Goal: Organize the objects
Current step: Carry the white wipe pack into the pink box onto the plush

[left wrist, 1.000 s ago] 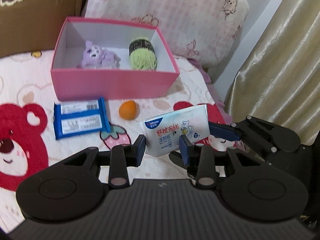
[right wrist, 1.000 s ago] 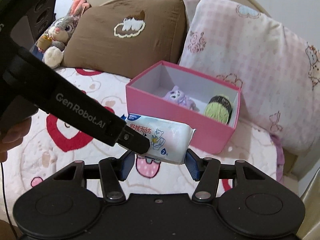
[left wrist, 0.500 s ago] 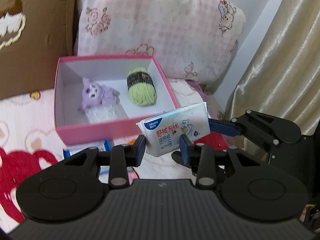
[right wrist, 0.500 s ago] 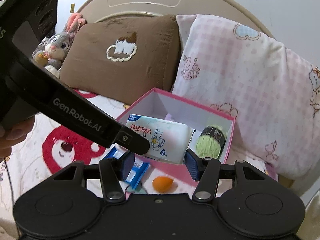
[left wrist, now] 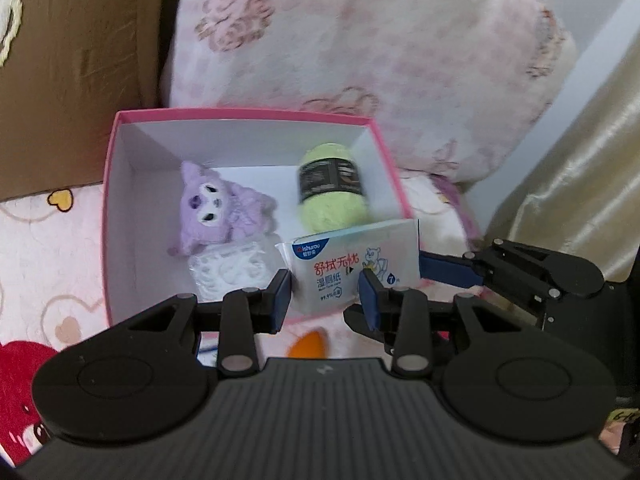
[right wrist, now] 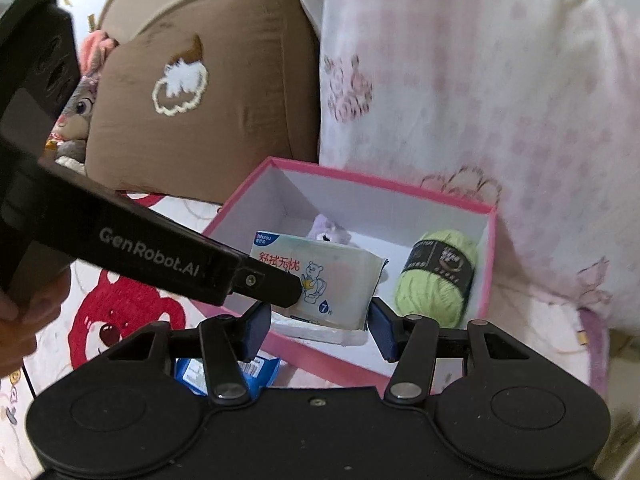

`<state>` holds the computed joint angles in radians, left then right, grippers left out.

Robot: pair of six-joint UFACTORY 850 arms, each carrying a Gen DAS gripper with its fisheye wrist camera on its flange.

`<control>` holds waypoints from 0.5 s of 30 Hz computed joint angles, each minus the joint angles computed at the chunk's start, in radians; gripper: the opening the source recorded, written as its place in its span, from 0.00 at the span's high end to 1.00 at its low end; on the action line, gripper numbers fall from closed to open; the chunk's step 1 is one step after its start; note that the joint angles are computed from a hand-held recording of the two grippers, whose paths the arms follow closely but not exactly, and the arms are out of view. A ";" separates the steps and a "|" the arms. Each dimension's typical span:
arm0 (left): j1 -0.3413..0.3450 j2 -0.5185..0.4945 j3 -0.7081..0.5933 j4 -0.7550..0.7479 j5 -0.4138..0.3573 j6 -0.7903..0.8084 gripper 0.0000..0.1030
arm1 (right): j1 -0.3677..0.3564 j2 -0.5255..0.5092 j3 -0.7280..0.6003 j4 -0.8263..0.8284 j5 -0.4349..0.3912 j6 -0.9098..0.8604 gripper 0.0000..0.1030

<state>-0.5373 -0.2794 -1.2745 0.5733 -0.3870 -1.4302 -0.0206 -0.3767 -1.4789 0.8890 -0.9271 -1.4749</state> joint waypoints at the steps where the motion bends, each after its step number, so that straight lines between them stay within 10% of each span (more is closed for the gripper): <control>1: 0.013 -0.010 -0.001 -0.027 0.003 0.023 0.65 | 0.011 -0.021 -0.016 -0.012 -0.002 0.017 0.43; 15: 0.110 -0.139 -0.025 -0.179 0.004 0.131 0.66 | 0.113 -0.225 -0.157 -0.136 0.014 0.220 0.44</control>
<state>-0.4271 -0.4183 -1.2995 0.3948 -0.3830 -1.2996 0.0919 -0.6012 -1.6363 0.7527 -0.9130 -1.2545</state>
